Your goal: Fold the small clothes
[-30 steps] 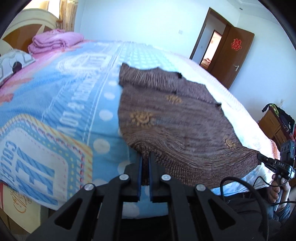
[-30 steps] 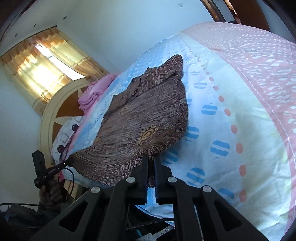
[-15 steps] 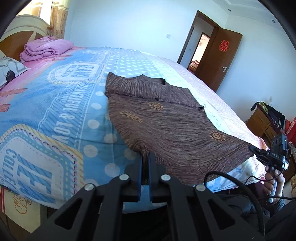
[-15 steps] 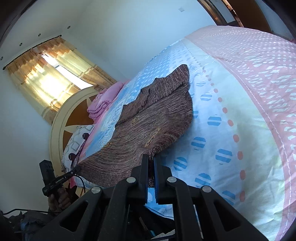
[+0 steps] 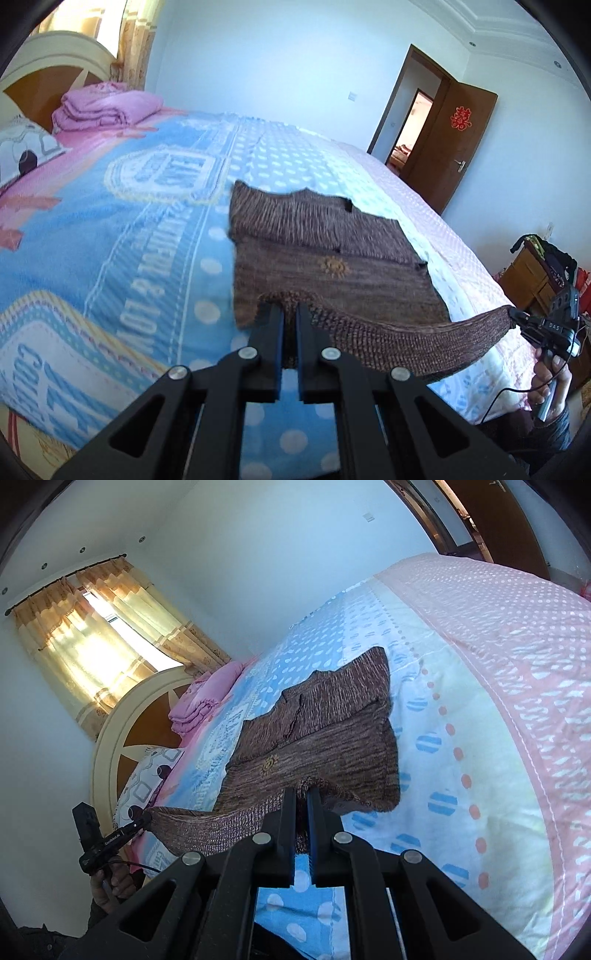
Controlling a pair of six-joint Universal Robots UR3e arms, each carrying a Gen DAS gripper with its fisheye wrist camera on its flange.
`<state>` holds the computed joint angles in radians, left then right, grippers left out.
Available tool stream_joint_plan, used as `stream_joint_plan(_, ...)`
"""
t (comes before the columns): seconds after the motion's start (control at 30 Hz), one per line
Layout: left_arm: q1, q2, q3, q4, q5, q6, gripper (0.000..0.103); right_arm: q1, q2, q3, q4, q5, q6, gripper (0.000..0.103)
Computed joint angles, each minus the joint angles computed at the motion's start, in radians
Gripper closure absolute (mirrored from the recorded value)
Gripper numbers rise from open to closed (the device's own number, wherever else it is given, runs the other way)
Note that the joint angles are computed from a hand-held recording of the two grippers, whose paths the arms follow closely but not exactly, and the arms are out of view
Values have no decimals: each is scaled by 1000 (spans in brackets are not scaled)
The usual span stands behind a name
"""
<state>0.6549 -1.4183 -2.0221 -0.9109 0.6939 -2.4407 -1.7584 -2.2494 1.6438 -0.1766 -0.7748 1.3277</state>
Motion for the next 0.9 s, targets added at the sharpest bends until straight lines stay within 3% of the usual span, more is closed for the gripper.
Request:
stream_joint_plan(0.2,-82,-178,141,161,24,-167,97,271,84,-2,-334,203,319,99)
stream_joint_plan(0.37,-148,-298,245,256,67,-267,97,477,133,97,-814,282,700,99)
stream_joint_plan(0.6,-217,-427,378,316,135,-362,97,684,274,186,-1454,259,1151,99)
stream_joint_plan(0.9,-292,-584,604,308,216,-438,97,825,470,143,-1831,192,1414,99)
